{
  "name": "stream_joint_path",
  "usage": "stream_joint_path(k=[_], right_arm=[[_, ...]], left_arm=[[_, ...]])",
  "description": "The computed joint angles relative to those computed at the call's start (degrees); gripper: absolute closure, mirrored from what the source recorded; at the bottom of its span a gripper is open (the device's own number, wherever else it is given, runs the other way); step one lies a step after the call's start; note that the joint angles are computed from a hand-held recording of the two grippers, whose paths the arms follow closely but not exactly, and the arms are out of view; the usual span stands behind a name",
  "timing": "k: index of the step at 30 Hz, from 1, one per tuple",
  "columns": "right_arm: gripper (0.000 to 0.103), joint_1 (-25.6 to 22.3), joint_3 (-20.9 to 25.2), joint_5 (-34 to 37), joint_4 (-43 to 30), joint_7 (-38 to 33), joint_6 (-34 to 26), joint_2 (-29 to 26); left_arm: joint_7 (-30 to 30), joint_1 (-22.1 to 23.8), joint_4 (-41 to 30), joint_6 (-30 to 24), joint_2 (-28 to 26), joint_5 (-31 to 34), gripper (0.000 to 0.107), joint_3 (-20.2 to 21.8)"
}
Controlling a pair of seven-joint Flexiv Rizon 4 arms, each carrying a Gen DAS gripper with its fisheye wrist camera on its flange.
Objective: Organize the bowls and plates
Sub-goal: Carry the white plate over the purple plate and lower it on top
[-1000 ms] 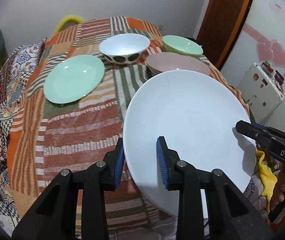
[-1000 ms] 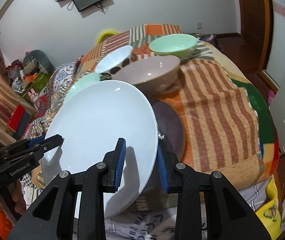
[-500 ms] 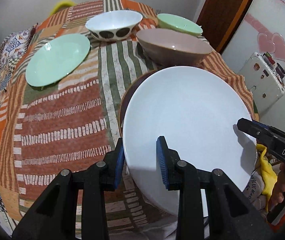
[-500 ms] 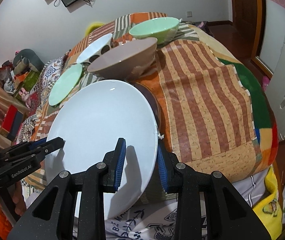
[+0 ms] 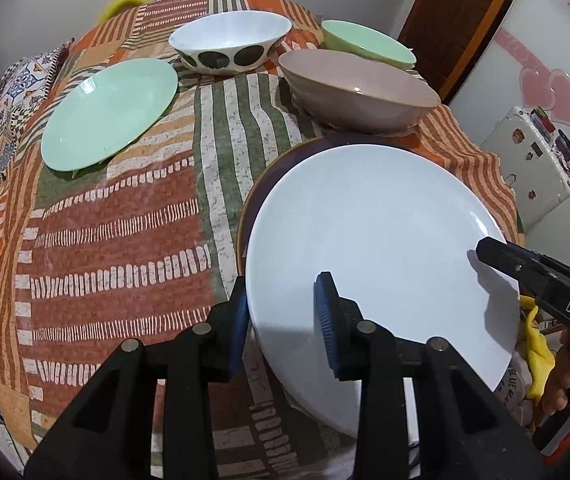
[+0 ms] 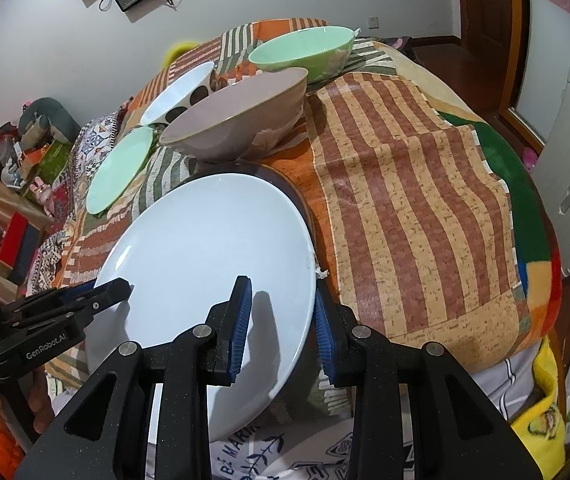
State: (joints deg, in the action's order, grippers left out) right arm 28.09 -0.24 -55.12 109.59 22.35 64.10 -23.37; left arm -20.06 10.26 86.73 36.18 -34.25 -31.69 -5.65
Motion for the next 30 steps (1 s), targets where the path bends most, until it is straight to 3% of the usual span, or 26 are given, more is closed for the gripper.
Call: stream_joint_path(k=[4, 9, 11, 12, 15, 20, 30], right_arm=[[0.075, -0.22, 0.12, 0.72, -0.37, -1.17, -0.47, -0.32], [0.075, 0.06, 0.05, 1.46, -1.75, -3.13, -2.10, -1.00], [0.075, 0.19, -0.14, 1.28, -2.04, -3.53, -2.44, -1.20], [0.075, 0.11, -0.22, 1.25, -2.21, -3.71, -2.28, -1.34], [0.075, 0.08, -0.40, 1.33, -2.60, -4.04, -2.26, -1.67], [0.075, -0.01, -0.91, 1.00, -2.74, -3.79, -1.61, -1.94], [0.073, 0.07, -1.45, -0.02, -2.78, -3.48, -1.82, -1.43]], left_arm=[[0.35, -0.72, 0.43, 2.82, -0.23, 0.21, 0.074, -0.10], [5.96, -0.99, 4.77, 12.00, 1.19, -1.51, 0.075, -1.87], [6.53, 0.28, 3.00, 5.59, 0.95, -2.40, 0.075, -2.72], [6.35, 0.03, 2.97, 5.02, 1.09, -2.65, 0.075, -2.59], [8.70, -0.72, 5.04, 9.03, 1.95, -4.64, 0.075, -2.92], [7.34, -0.98, 4.14, 9.15, 1.55, -5.50, 0.075, -2.23], [-0.88, 0.71, -2.69, 6.77, -2.39, -2.88, 0.073, -0.78]])
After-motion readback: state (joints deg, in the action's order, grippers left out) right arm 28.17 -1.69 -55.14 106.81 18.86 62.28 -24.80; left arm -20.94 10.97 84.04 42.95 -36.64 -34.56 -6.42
